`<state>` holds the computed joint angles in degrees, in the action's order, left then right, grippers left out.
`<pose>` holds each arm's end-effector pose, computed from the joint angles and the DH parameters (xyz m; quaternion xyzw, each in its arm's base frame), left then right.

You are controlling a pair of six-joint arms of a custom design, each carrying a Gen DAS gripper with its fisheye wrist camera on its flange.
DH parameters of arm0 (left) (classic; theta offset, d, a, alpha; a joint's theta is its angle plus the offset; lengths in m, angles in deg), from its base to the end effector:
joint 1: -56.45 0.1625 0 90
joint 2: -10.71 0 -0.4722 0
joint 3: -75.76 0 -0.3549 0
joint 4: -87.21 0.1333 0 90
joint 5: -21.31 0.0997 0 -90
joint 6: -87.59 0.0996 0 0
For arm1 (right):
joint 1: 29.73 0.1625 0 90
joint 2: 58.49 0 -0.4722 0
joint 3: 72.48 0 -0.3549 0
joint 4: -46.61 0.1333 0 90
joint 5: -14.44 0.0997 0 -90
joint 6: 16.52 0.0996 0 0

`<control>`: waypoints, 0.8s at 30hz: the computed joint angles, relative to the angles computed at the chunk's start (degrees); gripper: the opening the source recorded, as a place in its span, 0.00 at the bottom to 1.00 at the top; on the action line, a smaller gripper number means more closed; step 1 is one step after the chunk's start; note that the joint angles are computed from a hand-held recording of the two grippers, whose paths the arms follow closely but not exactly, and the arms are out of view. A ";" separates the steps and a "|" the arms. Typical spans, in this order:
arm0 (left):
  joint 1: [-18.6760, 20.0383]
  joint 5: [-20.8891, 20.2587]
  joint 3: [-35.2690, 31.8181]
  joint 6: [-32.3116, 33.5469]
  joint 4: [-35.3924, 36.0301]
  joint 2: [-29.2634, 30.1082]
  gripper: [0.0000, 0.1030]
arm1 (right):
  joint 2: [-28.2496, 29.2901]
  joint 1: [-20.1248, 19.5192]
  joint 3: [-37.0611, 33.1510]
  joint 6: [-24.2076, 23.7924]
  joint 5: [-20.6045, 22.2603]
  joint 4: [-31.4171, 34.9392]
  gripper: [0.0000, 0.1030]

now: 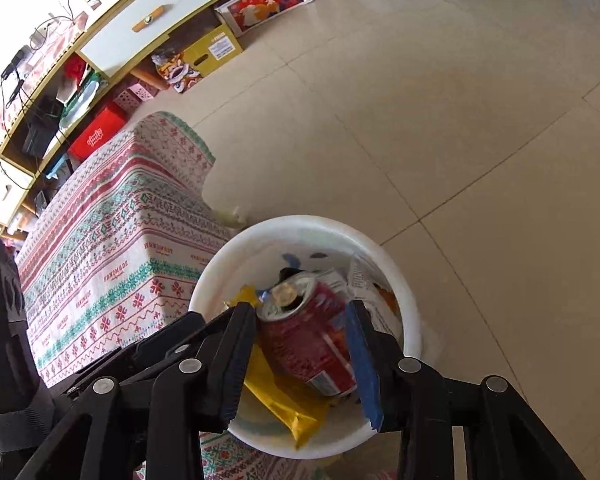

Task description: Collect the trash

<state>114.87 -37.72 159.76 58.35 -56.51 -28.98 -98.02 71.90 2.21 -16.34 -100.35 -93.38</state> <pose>-0.2249 -0.7182 0.1482 -0.0023 0.9607 -0.2029 0.1895 0.2457 -0.7395 0.1968 0.0691 -0.9665 0.1473 0.1988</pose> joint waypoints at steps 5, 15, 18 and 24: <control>-1.52 3.79 3.12 -0.74 -0.77 -3.08 0.49 | -0.04 0.14 0.00 0.89 -0.06 0.24 0.42; -4.82 11.17 15.50 -6.01 -0.79 -12.47 0.57 | 0.15 1.87 1.29 0.11 -1.36 -0.79 0.52; -4.98 11.70 18.14 -7.68 1.68 -15.11 0.57 | 0.54 2.77 1.75 -0.38 -2.06 -1.30 0.56; -6.17 15.46 25.20 -13.17 6.60 -23.40 0.57 | 1.80 6.66 3.88 -5.64 -2.38 -4.99 0.63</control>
<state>108.70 -22.26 184.97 45.18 -49.90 -52.38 -96.21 78.55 6.08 -21.98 -102.73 -98.37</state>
